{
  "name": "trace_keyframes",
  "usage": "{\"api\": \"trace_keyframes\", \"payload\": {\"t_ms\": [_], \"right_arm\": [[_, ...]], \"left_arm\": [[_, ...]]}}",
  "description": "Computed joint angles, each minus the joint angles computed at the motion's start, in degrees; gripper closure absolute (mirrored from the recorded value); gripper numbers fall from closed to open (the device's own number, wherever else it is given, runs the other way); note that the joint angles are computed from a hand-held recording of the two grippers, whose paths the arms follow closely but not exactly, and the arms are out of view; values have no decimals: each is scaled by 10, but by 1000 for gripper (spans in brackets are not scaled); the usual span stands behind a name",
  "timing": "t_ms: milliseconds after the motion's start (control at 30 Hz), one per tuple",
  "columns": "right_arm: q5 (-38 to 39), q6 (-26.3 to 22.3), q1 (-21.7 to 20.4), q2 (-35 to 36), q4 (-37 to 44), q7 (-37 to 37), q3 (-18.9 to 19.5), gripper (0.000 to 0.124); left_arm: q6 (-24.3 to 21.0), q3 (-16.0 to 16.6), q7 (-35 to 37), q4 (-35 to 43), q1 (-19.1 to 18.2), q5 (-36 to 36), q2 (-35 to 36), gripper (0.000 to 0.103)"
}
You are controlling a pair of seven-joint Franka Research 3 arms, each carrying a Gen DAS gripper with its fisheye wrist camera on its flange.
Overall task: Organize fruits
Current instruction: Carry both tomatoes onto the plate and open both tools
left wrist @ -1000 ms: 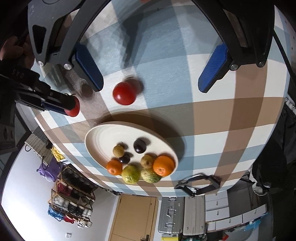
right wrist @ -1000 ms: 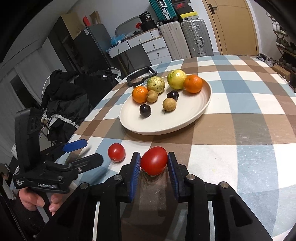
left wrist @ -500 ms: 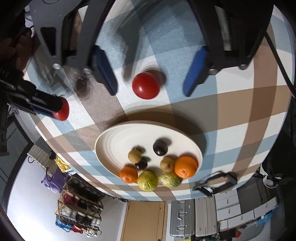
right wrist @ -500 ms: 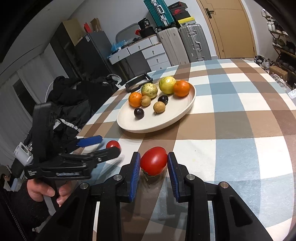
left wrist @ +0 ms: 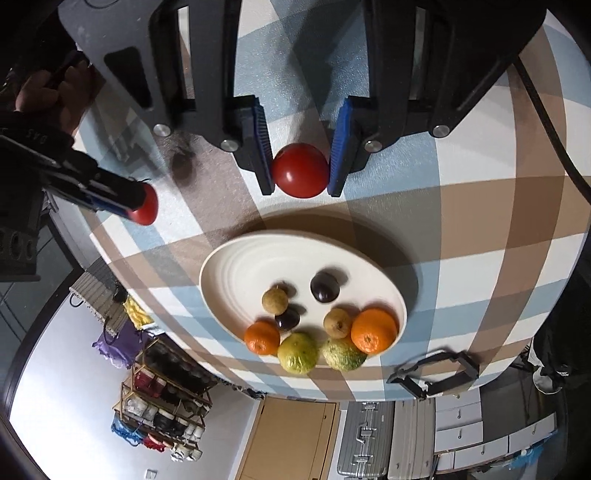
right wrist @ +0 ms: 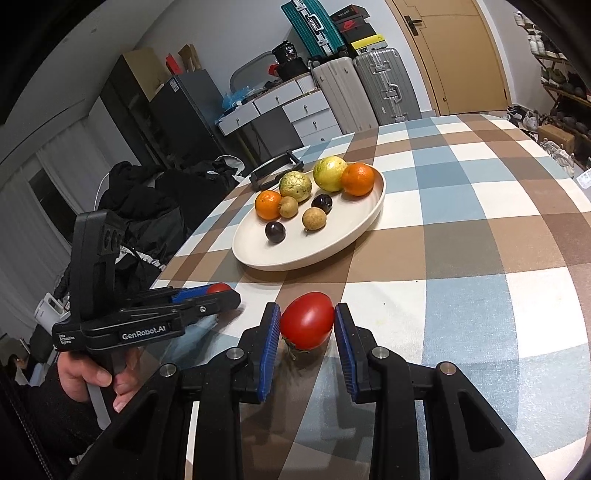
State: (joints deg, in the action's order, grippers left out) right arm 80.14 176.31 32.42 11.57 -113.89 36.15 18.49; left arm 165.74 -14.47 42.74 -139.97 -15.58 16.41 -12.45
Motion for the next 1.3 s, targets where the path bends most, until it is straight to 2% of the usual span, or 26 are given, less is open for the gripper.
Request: {"api": "trace_keyframes", "payload": {"t_ms": [200,400,600,900,1300], "right_arm": [[-39,-3,0,10,12,36,-4,93],[-91,-10,-13,34,56,69,-1,93],[-195,-18,-21,69,112,139,-6,93],[-349,-46,-29,142,211,275,-23,93],[-489,-88,-24,224,306,392,-40,93]], "left_arm": [[12,5,14,15,7,7,-5,77],[21,16,43,63,17,7,26,77],[22,27,97,126,19,-25,81,77],[4,19,175,201,30,-84,164,77],[0,20,184,256,41,-77,219,77]]}}
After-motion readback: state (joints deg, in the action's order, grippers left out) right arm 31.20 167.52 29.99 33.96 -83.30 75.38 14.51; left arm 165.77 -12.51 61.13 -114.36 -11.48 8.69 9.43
